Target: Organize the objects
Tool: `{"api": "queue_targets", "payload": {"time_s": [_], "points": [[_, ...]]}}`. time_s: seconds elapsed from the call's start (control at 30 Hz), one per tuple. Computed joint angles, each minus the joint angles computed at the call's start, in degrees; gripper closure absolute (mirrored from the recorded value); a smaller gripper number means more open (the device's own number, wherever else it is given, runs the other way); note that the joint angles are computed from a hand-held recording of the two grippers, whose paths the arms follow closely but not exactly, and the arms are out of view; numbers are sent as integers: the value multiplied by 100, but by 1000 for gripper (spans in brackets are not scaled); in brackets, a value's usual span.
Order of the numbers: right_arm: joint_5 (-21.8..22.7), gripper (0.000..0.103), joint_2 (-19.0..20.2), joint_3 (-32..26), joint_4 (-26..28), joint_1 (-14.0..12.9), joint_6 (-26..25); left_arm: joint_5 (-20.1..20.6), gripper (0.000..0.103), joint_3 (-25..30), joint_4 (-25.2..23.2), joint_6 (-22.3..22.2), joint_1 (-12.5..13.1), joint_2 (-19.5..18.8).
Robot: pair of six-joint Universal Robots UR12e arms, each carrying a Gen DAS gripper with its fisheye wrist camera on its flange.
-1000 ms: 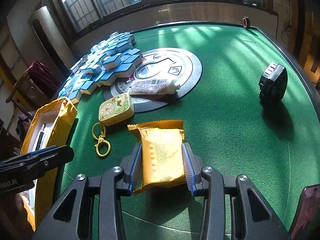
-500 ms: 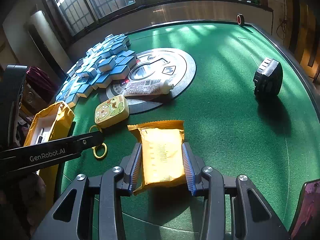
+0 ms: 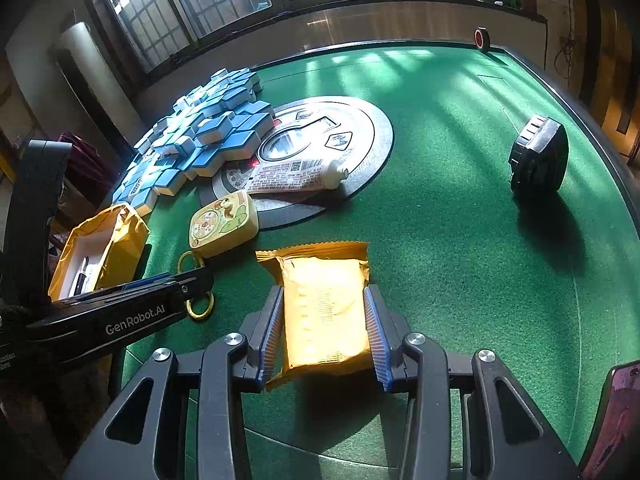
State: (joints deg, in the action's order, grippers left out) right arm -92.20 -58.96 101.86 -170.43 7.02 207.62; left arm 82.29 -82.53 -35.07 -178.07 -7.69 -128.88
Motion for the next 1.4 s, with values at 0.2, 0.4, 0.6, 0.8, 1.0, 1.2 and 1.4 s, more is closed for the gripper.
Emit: {"api": "queue_targets", "payload": {"time_s": [0.2,0.4,0.6,0.8,1.0,1.2,1.4], "points": [[-8,68,-2,-2,8,3,7,17,87,13,70,51,-25,-17],[24,68,-12,-18,119,-10,77,-81,88,-98,19,-35,16,68],[165,67,-23,28,55,-39,191,-75,89,-353,-30,-291,33,254],[460,66,-12,77,-61,-118,376,-103,90,-655,-70,-756,52,464],[855,65,17,64,-76,-182,493,-8,90,-1236,202,-1165,111,801],[745,65,25,57,-85,-98,297,150,89,-1609,350,-1009,85,1038],[571,65,56,-3,-48,-19,89,-76,72,-1843,473,-304,147,1205]]}}
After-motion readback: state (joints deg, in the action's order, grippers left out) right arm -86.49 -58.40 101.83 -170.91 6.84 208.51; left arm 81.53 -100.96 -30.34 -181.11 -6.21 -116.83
